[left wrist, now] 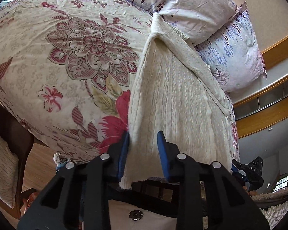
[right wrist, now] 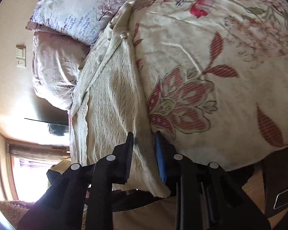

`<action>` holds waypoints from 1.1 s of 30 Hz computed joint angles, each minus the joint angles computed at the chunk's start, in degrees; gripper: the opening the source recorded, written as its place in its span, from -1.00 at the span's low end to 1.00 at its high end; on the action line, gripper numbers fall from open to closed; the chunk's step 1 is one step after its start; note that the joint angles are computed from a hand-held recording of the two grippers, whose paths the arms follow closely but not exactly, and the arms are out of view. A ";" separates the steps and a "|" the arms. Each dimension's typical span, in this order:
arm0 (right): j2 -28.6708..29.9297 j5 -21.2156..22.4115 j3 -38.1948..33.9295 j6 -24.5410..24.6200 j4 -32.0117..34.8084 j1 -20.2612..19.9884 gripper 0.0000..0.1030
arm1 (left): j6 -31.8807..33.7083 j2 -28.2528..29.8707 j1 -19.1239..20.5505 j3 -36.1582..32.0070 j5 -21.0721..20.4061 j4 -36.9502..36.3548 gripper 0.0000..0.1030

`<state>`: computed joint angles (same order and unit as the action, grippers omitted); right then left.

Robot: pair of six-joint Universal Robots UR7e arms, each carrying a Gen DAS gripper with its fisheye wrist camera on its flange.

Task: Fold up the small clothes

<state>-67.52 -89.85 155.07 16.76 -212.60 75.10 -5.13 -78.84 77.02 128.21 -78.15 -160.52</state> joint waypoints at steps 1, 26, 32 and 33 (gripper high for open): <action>-0.11 1.08 0.38 -0.34 0.16 -0.54 -0.50 | 0.48 0.01 -0.14 0.06 0.03 0.01 -0.34; 4.26 17.58 -0.83 -7.97 8.48 -5.42 -0.46 | -1.99 -0.28 3.56 -4.55 -9.08 14.38 -0.58; 5.63 18.34 -0.60 -7.79 6.43 -5.85 -0.78 | -2.48 0.49 3.24 -4.64 -11.18 14.04 -0.87; 6.02 18.54 -0.52 -7.88 5.75 -5.89 -0.81 | -1.82 0.61 3.27 -4.68 -12.63 13.77 -0.87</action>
<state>-61.50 -71.31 154.55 8.88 -206.85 69.21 -6.96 -78.23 80.29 123.53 -90.78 -146.76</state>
